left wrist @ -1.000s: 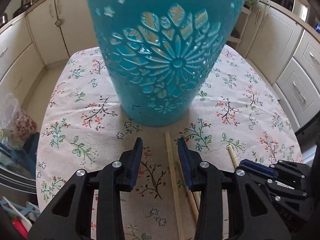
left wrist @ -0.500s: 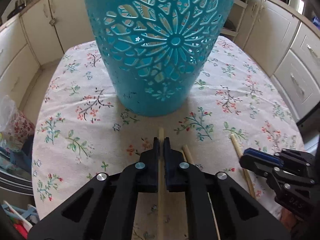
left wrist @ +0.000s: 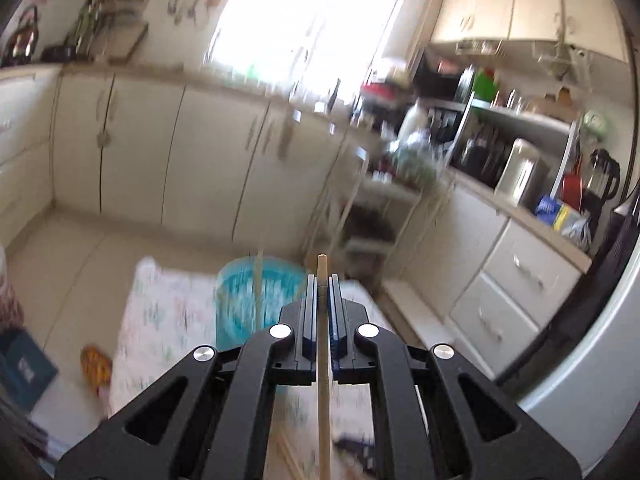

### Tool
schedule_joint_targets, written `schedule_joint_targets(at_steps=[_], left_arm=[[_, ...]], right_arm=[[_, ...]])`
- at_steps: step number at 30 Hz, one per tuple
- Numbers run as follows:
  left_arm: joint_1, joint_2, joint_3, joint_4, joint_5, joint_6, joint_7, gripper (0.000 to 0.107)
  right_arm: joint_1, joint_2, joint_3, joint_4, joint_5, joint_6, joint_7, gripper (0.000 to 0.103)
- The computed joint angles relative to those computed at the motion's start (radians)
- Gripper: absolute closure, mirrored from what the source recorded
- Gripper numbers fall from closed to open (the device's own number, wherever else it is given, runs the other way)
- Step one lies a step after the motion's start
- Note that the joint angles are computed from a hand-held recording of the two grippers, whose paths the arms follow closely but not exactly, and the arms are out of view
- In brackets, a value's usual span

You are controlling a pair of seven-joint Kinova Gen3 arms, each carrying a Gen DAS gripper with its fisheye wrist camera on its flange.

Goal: Organize utensils
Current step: 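Raise the stick in the left tool over the basket and open it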

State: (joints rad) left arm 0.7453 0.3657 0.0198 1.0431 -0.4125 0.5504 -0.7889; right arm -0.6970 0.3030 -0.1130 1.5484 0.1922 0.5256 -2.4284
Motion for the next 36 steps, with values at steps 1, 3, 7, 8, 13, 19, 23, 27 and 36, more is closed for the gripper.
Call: schedule_joint_targets(at_steps=[1,3,7,8,13,19,23,27,36], left_arm=[[0.018,0.016,-0.025,-0.031,-0.030,-0.013,0.025,0.103],[0.061,0.064,-0.094,-0.108,-0.097,-0.033,0.095,0.103],[0.103,0.192,-0.188,-0.293,-0.188,0.003,0.177,0.103],[0.105,0.224,-0.198,-0.339,-0.199,0.024,0.180,0.103],[0.100,0.343,-0.225,-0.511,-0.190,0.118,0.174,0.103],[0.115,0.350,-0.271,-0.431,-0.213,0.089,0.244,0.103],[0.120,0.333,-0.265,-0.372,-0.229,0.074,0.246,0.103],[0.124,0.309,-0.265,-0.324,-0.242,0.062,0.274,0.103],[0.116,0.302,-0.264,-0.380,-0.261,0.052,0.291,0.103]], right_arm=[[0.002,0.000,-0.001,0.001,-0.001,-0.001,0.002,0.093],[0.002,-0.001,-0.002,0.002,-0.002,-0.001,0.002,0.093],[0.009,-0.003,-0.005,0.005,-0.009,-0.006,0.009,0.093],[0.011,-0.003,-0.007,0.006,-0.012,-0.008,0.012,0.093],[0.017,-0.004,-0.009,0.009,-0.022,-0.013,0.022,0.093],[0.027,-0.003,-0.016,0.007,-0.038,-0.016,0.051,0.090],[0.022,-0.002,-0.012,0.005,-0.040,-0.015,0.051,0.090],[0.022,-0.002,-0.011,0.006,-0.040,-0.015,0.053,0.090],[0.019,-0.001,-0.008,0.004,-0.037,-0.014,0.049,0.090]])
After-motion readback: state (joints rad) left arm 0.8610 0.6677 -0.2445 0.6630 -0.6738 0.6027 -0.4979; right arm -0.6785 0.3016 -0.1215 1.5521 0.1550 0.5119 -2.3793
